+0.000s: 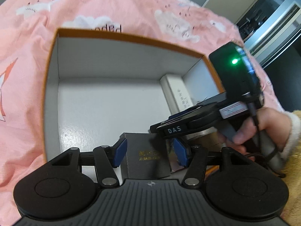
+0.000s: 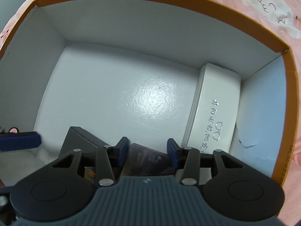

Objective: Organize objects
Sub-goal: 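Open the right tool on the photo card pack while the left releases the gray box, then withdraw both tools from the orange box toward the item pile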

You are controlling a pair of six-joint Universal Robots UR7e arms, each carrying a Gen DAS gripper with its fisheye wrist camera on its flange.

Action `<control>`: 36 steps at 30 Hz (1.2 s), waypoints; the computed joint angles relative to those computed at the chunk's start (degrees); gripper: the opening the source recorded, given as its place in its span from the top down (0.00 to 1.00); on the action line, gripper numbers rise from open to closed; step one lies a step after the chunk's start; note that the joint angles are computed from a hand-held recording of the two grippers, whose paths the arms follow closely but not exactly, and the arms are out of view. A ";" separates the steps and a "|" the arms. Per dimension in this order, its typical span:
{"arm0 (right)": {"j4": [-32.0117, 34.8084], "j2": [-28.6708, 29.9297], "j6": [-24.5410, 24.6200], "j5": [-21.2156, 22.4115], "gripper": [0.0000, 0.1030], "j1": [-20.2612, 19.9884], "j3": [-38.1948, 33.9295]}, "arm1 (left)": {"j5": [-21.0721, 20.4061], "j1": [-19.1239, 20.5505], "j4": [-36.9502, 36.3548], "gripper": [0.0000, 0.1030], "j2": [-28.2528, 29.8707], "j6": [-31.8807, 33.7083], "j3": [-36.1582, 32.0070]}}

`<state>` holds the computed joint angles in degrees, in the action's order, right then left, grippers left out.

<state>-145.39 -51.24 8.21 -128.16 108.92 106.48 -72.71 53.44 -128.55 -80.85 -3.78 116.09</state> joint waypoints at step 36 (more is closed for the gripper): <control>-53.15 -3.60 14.33 -13.85 0.38 21.65 29.32 | 0.81 -9.59 -1.87 0.51 -27.57 -2.48 16.90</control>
<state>-198.54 -54.84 22.55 -142.01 130.57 135.80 -71.90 43.85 -130.42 -108.42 -6.26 132.99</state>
